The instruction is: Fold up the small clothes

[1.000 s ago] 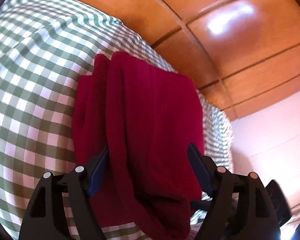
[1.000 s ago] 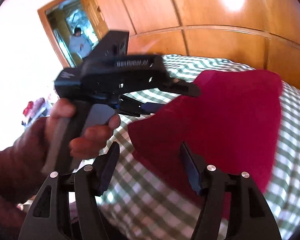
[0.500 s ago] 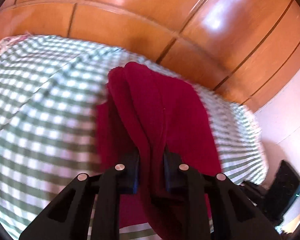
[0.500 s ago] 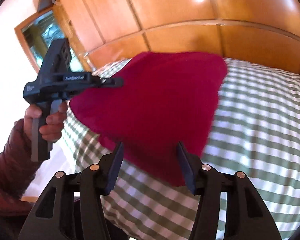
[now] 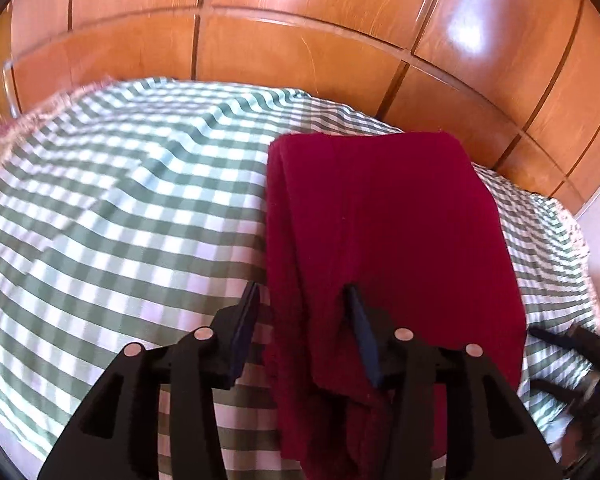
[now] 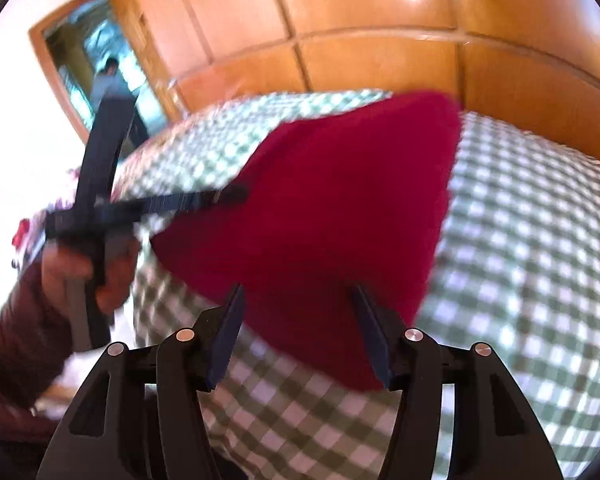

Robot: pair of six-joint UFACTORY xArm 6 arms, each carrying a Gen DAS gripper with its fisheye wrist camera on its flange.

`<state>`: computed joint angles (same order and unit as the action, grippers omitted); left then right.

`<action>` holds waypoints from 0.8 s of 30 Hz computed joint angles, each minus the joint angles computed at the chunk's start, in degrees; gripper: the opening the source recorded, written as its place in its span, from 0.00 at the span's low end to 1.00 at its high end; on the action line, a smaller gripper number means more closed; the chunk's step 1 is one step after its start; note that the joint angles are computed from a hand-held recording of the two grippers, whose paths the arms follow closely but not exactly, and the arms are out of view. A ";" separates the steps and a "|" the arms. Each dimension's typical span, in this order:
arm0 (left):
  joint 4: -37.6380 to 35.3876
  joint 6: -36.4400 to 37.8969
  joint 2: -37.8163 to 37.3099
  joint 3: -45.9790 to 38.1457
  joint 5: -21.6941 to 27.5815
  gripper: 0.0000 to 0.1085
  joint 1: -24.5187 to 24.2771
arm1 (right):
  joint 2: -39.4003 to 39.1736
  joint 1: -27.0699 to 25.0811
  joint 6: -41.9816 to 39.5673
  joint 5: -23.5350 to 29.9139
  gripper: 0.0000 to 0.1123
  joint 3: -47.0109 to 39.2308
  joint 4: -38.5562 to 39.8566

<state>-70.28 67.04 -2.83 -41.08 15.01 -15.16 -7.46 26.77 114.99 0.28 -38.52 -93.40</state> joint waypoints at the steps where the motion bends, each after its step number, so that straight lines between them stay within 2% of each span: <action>1: -0.13 0.00 -0.26 0.24 -1.09 0.43 -0.53 | -0.52 -0.90 -2.47 0.49 0.49 0.19 2.51; 6: -4.36 5.17 -0.26 0.73 -6.73 0.46 -3.21 | 3.35 -4.27 -20.48 3.62 0.49 -3.53 20.31; 10: -6.44 7.24 -0.15 0.71 -7.61 0.46 -3.81 | 8.91 -5.12 -31.78 4.27 0.49 -8.74 30.48; 15: -11.31 12.12 0.19 0.27 -8.84 0.49 -4.38 | 14.44 -3.61 -45.61 7.80 0.49 -14.55 42.48; 18: -11.61 12.32 0.50 0.18 -7.86 0.49 -3.70 | 18.56 -2.64 -49.54 11.30 0.49 -18.96 44.62; 21: -12.78 13.10 1.08 0.01 -6.63 0.50 -3.10 | 24.13 -1.50 -57.17 15.80 0.49 -23.72 53.31; 22: -13.38 13.59 1.37 -0.06 -6.44 0.50 -3.06 | 26.65 -1.38 -58.78 17.04 0.52 -25.51 55.43; 24: -14.33 14.24 1.83 -0.18 -6.29 0.50 -3.05 | 28.26 -1.67 -57.18 16.66 0.55 -26.36 53.83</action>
<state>-84.61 81.29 -1.00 -41.26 8.72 -18.21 20.79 25.10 57.81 16.95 -64.88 -39.56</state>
